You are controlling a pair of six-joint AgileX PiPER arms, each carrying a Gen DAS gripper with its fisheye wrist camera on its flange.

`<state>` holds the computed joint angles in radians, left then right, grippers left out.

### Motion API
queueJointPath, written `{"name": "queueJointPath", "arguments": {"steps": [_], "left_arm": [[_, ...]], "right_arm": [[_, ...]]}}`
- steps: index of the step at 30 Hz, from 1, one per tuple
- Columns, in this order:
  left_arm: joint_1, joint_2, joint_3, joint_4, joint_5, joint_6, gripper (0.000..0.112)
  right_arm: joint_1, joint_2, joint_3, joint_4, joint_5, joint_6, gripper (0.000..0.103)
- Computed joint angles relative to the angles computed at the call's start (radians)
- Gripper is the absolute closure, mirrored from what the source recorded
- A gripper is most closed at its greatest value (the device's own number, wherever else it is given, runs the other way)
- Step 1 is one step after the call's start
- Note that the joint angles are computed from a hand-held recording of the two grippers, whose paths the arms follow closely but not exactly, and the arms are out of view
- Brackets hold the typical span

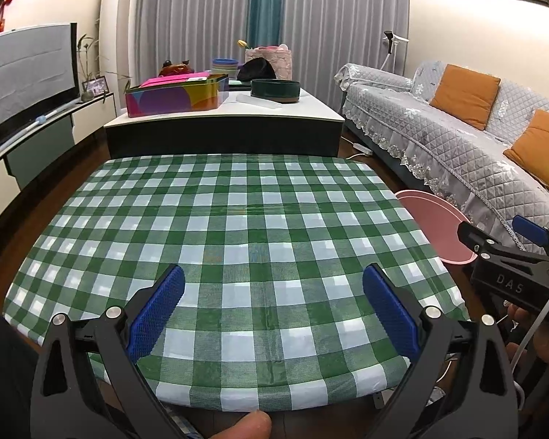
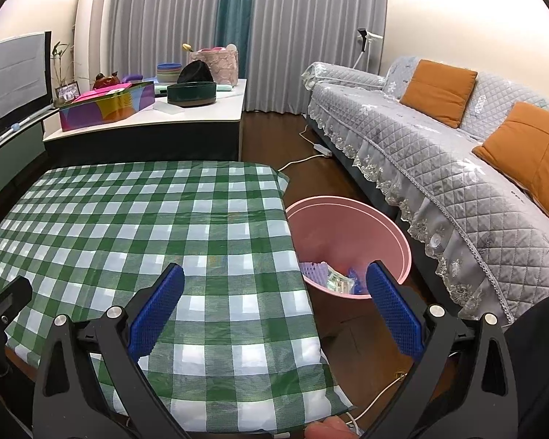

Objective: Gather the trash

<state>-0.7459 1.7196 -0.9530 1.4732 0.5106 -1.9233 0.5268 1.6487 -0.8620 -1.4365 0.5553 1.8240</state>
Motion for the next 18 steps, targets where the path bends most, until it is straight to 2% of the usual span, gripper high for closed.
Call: {"name": "queueJointPath", "arguments": {"steps": [18], "left_arm": [[-0.001,0.005,-0.009,-0.018,-0.002,0.022,0.018]], "right_arm": [[-0.001,-0.005,-0.002,0.001,0.001,-0.010,0.005]]}}
